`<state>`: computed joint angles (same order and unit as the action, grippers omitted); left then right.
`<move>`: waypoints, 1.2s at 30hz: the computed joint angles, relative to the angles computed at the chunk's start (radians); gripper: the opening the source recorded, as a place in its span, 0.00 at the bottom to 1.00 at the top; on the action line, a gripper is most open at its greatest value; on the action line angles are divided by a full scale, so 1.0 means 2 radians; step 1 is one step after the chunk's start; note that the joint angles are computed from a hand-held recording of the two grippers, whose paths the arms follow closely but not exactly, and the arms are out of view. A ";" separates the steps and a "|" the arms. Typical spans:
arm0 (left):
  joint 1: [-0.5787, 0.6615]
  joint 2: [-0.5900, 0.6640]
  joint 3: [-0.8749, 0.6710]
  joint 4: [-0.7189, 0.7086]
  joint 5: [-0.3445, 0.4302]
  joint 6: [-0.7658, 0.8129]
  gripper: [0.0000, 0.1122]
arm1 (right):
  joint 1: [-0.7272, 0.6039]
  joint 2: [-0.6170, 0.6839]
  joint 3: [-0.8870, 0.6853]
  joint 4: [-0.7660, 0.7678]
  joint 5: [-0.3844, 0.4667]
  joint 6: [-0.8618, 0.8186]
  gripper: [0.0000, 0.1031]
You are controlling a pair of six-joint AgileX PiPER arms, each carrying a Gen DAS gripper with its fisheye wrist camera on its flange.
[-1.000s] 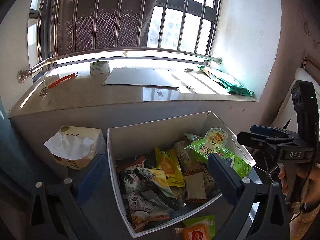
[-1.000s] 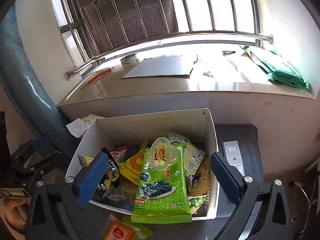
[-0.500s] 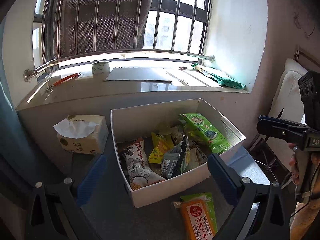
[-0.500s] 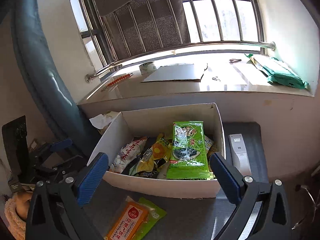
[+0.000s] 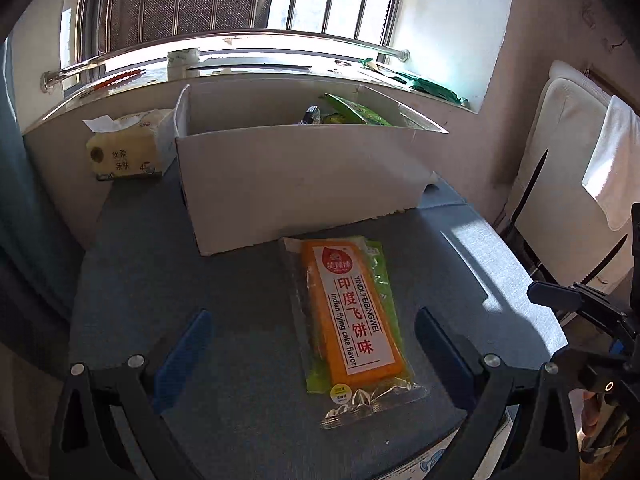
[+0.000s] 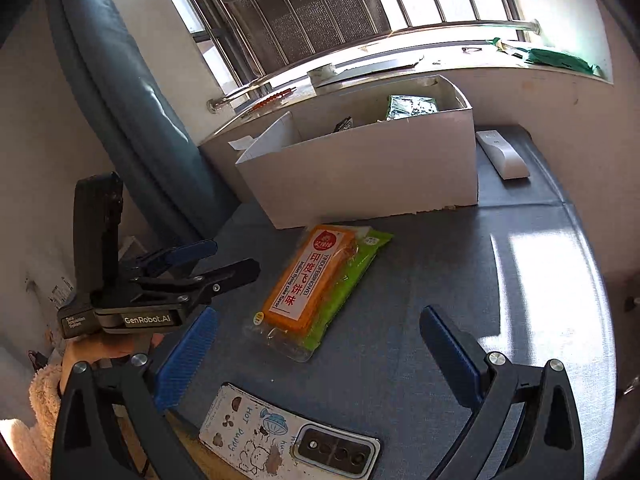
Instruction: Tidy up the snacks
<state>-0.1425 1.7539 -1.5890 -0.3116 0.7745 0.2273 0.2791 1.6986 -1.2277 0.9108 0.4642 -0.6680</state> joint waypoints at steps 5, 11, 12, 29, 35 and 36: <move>-0.049 0.028 -0.019 0.079 0.002 -0.049 0.92 | 0.010 -0.027 0.050 -0.043 -0.030 0.035 1.00; -0.095 0.094 -0.097 0.184 0.040 -0.102 0.92 | 0.008 -0.032 0.057 -0.034 -0.032 0.024 1.00; -0.098 0.102 -0.107 0.197 0.044 -0.112 0.92 | 0.008 -0.031 0.055 -0.037 -0.032 0.028 1.00; -0.037 0.107 -0.134 0.065 0.056 -0.011 0.17 | 0.001 -0.026 0.056 -0.037 -0.027 0.031 1.00; -0.016 0.097 -0.107 0.058 0.046 -0.003 0.26 | 0.007 -0.018 0.048 -0.051 -0.025 0.045 1.00; -0.012 0.093 -0.101 0.047 0.044 0.006 0.31 | 0.008 -0.017 0.046 -0.054 -0.024 0.047 1.00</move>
<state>-0.1673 1.9391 -1.7904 -0.2169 0.8627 0.2385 0.2958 1.6649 -1.1358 0.8032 0.4157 -0.5740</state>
